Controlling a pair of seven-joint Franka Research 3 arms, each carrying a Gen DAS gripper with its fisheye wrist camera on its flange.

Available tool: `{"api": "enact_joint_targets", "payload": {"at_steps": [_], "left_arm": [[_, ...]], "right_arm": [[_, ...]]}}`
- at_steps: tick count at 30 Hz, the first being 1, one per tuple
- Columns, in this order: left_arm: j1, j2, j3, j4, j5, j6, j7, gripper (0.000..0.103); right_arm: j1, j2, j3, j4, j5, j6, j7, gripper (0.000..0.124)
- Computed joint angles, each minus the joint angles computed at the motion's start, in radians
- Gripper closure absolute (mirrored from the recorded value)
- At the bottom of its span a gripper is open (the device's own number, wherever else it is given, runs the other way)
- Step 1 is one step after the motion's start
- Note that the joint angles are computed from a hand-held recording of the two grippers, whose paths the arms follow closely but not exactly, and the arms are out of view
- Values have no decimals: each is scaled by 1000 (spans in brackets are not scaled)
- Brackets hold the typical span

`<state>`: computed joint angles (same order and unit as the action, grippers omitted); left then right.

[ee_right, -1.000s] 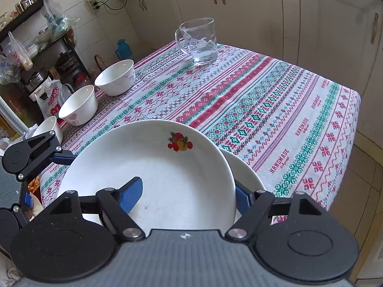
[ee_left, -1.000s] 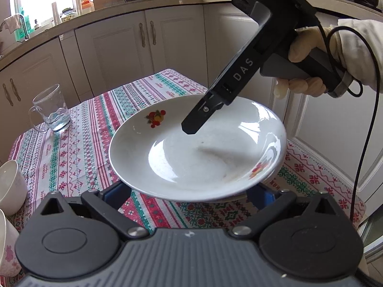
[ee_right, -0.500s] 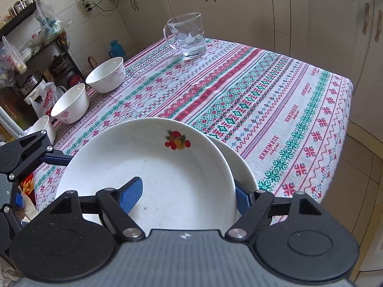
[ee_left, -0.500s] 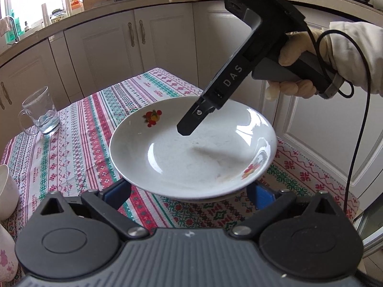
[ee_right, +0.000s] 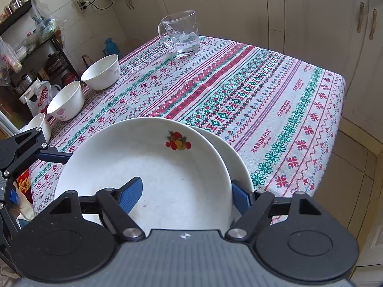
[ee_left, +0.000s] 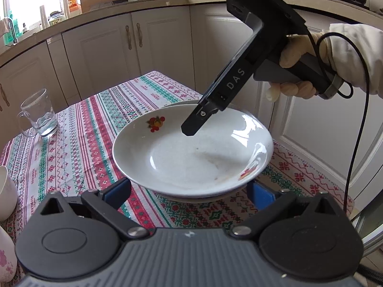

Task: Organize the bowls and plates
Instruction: 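Carry the plate with the right gripper and lower it onto the stacked plates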

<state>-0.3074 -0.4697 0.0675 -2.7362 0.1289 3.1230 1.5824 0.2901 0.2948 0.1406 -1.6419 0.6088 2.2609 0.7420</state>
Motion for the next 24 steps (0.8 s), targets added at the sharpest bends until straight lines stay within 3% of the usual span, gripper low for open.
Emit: {"api": "enact_joint_targets", "payload": {"at_steps": [24], "left_arm": [[-21,-9,21,-11,6,17,13,1]], "right_arm": [[18,-45,-7,-58,-48,62,14,39]]}}
